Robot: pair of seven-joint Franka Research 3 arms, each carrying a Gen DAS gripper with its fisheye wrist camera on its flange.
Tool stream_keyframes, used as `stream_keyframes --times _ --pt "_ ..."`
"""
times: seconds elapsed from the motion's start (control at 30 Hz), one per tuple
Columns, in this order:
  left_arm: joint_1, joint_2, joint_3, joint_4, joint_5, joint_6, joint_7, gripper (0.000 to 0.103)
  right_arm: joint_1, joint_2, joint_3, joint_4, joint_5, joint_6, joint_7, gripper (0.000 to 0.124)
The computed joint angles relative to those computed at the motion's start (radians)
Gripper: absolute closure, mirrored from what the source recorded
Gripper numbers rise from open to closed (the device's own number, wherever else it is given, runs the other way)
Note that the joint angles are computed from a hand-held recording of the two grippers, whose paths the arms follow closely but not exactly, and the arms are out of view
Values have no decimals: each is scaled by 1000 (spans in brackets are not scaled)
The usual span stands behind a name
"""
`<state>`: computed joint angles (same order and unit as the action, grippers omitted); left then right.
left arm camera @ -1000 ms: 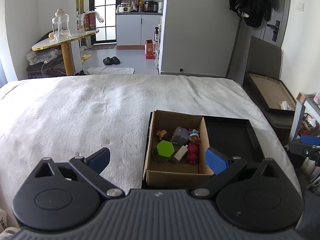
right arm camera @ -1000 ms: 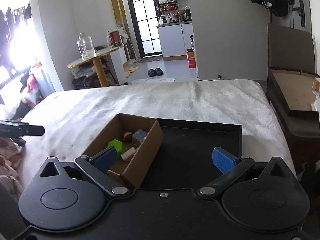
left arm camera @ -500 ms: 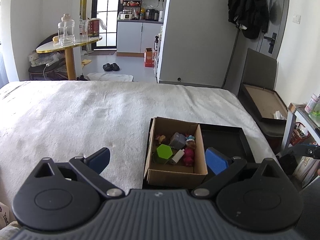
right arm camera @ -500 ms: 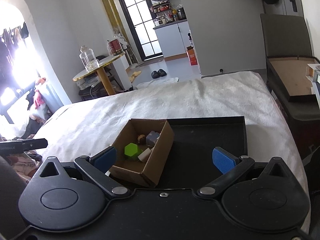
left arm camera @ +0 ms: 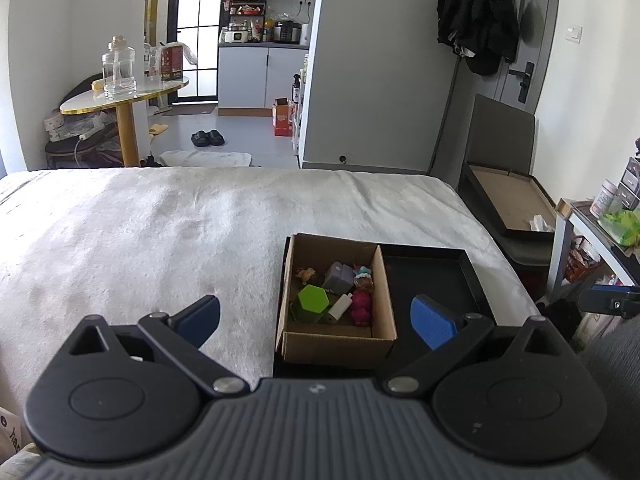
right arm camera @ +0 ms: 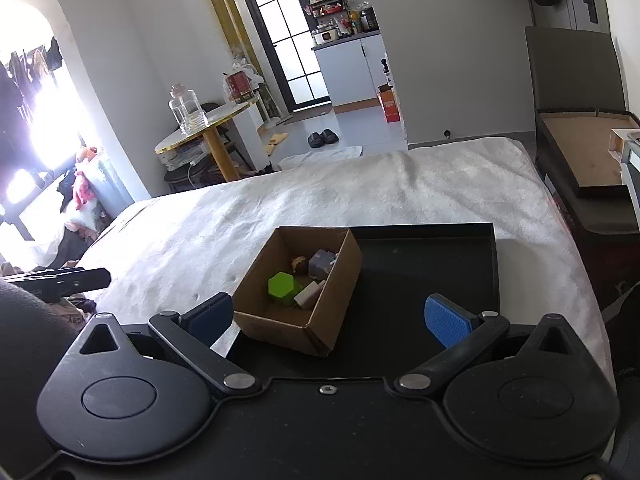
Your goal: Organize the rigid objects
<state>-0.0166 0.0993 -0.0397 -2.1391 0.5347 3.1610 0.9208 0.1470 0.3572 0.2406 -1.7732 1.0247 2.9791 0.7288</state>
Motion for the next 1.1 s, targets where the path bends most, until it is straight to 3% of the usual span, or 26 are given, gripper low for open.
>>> stream_keyframes --times 0.2,0.43,0.53,0.93,1.1 --pt "44 -5 -65 -27 -129 12 132 2 9 -18 1 -22 5 3 11 21" --pt "124 -2 -187 -51 -376 16 358 2 15 -27 8 -38 24 24 -6 21" --pt "96 -5 -162 -59 -393 23 366 2 23 -32 6 -48 25 40 0 21" --pt "89 29 -182 -24 -469 -5 442 2 63 -31 -34 -61 -113 34 127 21" --pt "132 44 -249 -14 -553 -16 531 2 66 -15 -46 -48 -198 8 211 21"
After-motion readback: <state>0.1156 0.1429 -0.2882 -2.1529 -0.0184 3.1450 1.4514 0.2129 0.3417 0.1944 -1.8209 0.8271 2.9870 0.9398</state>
